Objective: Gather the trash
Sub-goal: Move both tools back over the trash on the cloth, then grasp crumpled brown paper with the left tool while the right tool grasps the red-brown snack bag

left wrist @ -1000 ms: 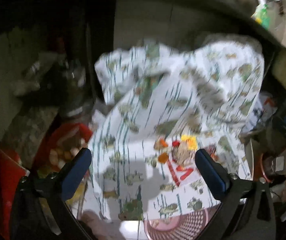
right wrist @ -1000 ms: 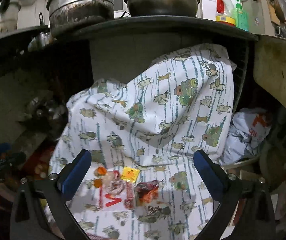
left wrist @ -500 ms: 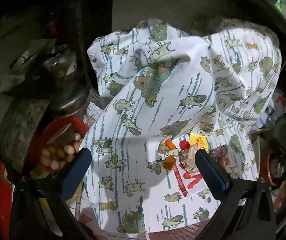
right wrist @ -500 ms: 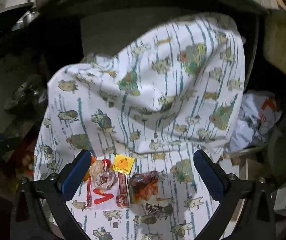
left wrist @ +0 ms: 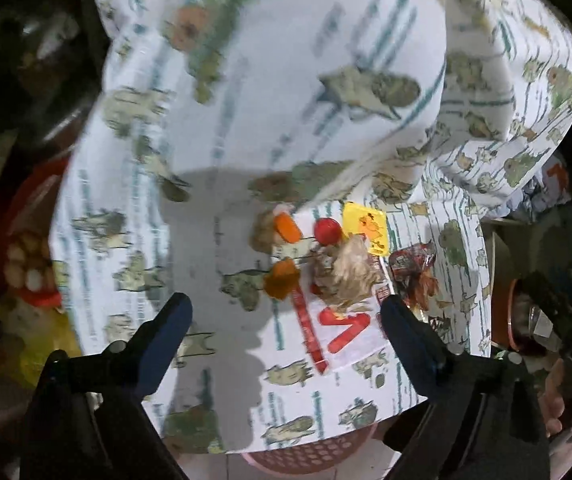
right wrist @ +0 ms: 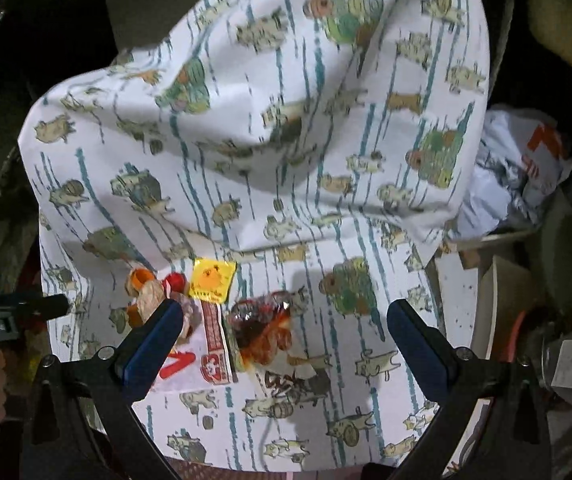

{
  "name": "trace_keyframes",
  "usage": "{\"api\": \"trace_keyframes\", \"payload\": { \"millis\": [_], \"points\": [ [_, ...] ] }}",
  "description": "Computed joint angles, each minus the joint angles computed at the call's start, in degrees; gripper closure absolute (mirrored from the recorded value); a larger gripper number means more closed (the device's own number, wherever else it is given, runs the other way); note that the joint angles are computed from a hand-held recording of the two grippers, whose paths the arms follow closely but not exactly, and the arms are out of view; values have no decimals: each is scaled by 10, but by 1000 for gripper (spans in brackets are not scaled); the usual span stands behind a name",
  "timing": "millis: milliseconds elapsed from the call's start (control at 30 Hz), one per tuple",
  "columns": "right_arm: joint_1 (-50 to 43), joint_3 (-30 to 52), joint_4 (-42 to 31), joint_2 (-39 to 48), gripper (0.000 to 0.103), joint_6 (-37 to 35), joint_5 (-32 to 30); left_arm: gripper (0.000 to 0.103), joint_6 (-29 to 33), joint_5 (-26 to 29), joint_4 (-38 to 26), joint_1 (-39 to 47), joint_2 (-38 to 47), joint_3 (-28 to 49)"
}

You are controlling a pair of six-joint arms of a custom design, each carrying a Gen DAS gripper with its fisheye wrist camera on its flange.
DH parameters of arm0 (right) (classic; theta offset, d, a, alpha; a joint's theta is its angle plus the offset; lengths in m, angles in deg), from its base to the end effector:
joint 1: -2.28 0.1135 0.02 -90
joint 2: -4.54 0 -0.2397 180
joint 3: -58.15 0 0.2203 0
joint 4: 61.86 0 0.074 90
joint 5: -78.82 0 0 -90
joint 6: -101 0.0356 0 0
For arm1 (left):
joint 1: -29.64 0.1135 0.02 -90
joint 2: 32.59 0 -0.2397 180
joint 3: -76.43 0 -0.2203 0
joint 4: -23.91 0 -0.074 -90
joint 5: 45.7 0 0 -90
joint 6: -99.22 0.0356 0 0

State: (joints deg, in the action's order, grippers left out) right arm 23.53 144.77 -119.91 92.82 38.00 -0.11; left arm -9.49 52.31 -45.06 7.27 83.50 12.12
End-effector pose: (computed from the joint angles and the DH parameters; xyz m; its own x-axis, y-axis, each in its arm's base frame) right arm 0.2709 0.0980 0.2526 -0.8376 0.1523 -0.5247 0.1289 0.9883 0.0813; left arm 0.3534 -0.1508 0.2250 -0.9552 0.0496 -0.2919 0.1223 0.9639 -0.2365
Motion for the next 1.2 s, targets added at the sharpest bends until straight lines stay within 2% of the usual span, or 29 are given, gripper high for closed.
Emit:
{"api": "trace_keyframes", "payload": {
  "millis": [67,300,333,400,433,467,567,667,800,900,967,1100,1200],
  "points": [
    [-15,-3,1,3,0,8,-17,16,-12,-5,9,-11,16,10],
    [-59,24,-32,49,1,7,-42,38,-23,16,32,-48,112,88],
    [-63,35,-48,61,2,2,-44,39,-27,12,30,-53,128,100],
    [-75,55,-75,85,23,-19,-70,43,-31,0,23,-64,161,126],
    [-85,56,-76,91,25,-25,-98,49,-33,-9,15,-71,179,142],
    [-91,51,-71,90,25,-23,-115,65,-35,-13,-3,-76,197,161],
    [-95,46,-66,93,25,-26,-140,69,-32,-27,-4,-88,189,153],
    [-80,51,-70,106,25,-33,-120,69,-25,-56,8,-94,137,104],
    [-55,63,-75,140,25,-57,-109,69,-30,-31,16,-80,60,31],
    [-28,53,-73,159,25,-55,-81,69,-16,-56,-6,-80,15,4],
    [-22,45,-56,167,25,-61,-80,69,-9,-65,-6,-78,-17,-19],
    [-17,56,-21,214,25,-71,-86,69,-14,-43,10,-59,-59,-54],
    [-25,40,25,236,25,-75,-121,69,-16,-38,15,-43,-72,-68]
  ]
}}
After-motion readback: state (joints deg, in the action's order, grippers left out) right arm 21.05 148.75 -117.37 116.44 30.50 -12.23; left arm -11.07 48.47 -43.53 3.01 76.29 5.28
